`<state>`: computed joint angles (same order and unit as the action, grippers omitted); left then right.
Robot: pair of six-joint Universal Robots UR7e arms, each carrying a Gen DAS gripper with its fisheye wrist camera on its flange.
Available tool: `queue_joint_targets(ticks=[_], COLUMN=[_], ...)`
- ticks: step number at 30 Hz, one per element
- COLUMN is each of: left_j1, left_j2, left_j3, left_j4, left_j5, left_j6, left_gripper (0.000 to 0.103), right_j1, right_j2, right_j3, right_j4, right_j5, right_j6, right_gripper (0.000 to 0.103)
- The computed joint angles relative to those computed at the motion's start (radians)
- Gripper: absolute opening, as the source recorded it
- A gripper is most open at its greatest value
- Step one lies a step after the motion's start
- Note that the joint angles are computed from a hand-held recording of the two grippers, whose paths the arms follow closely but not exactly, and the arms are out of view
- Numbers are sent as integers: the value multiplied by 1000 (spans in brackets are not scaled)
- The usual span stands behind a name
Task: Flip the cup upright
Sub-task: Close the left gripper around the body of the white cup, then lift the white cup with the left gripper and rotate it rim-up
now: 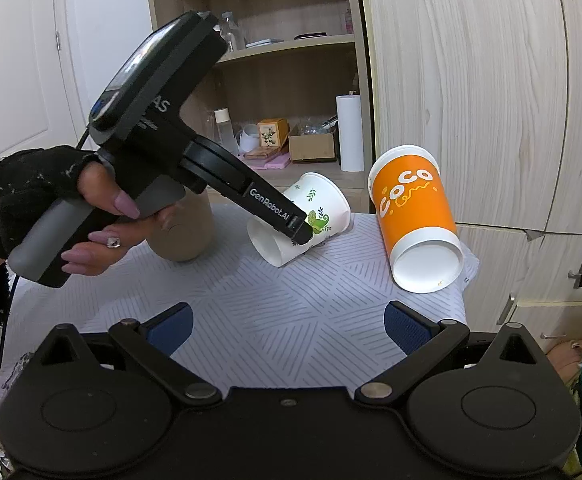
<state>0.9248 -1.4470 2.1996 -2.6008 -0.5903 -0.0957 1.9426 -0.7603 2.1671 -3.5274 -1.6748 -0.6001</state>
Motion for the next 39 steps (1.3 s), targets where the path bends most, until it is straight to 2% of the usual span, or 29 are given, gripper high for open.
queue_joint_targets(ticks=[9,12,17,27,34,39], left_j1=[-35,-40,-58,-126,-148,-129], left_j2=[-105,-151,-224,-384,-420,-427], left_j3=[30,27,66,150,165,168], left_j4=[148,255,297,446,491,444], left_j5=[-93,-170,-255,-293,-312,-342], left_j6=[-164,-289,-388,-555,-560,-508], left_gripper=[54,54,53,54,56,69], right_j1=[-22,-29,-34,-24,-4,-7], right_j2=[-26,-34,-43,-44,-28,-27], right_j3=[16,21,26,34,25,16], right_j4=[77,110,160,238,247,254], right_j5=[46,67,96,128,131,132], right_j6=[48,70,100,117,117,123], right_gripper=[103,103,103,103,103,103])
